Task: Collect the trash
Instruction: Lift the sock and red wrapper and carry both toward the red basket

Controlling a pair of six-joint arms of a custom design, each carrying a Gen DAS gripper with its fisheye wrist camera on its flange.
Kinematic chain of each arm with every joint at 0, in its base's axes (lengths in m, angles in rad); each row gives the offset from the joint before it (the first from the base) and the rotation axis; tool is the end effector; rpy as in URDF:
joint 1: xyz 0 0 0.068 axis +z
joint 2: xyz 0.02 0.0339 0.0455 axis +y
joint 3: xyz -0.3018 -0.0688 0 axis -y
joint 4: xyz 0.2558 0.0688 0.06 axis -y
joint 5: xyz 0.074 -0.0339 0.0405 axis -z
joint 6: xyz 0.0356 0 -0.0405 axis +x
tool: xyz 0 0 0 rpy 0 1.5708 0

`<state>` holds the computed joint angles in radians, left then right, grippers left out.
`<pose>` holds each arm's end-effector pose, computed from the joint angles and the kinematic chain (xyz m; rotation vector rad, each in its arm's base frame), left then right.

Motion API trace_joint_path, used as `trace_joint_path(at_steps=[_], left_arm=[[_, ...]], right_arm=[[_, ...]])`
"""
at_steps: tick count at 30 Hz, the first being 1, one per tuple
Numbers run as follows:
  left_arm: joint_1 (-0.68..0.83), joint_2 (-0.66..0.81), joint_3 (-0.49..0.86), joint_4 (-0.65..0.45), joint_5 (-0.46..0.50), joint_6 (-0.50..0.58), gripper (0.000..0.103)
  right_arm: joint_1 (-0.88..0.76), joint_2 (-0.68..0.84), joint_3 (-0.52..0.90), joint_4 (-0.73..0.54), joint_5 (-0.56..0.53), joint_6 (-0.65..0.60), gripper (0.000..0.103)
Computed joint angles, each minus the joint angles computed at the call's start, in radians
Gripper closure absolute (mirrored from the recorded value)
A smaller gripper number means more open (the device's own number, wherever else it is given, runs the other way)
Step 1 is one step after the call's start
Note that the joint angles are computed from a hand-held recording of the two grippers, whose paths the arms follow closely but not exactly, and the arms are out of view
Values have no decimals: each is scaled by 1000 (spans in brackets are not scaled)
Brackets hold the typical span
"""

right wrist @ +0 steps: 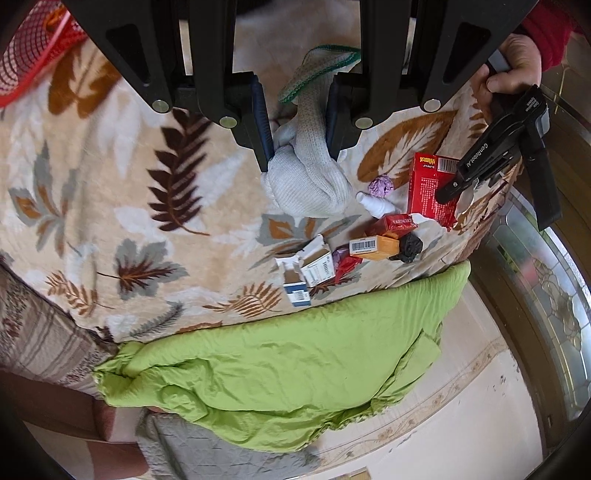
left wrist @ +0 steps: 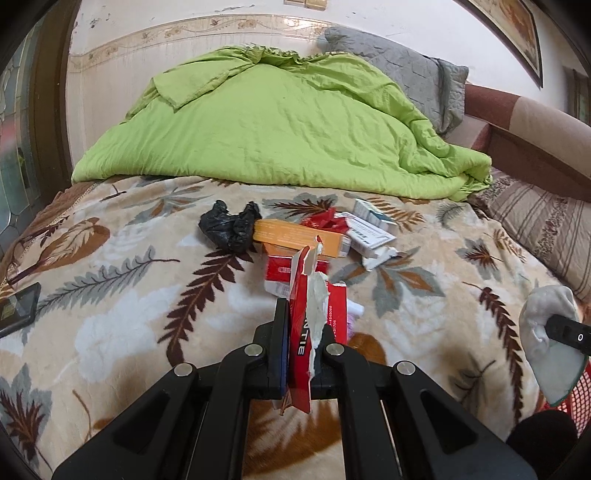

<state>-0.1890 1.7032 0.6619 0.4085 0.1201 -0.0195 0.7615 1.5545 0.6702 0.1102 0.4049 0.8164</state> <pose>0.3223 -0.0660 0.1575 0.2540 2.1948 -0.2485 0.2268 0.1968 0.1808 0.2600 2.2786 0.3519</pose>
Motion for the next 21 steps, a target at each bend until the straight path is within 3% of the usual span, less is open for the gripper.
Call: trace_joint_path(at_steps=[9,14,21], left_arm=[[-91,-122,-60,-58,-11,10,98],[-112,-192,-69,-149,57,-15,98],[-260,-279,-61,-226,57,-32,98]], right_arm=[[15,-157,-108,-54,40,90,75],[19,-238,-142,-101,63,118,75],[59,-460,-210,-299,151,207,75]])
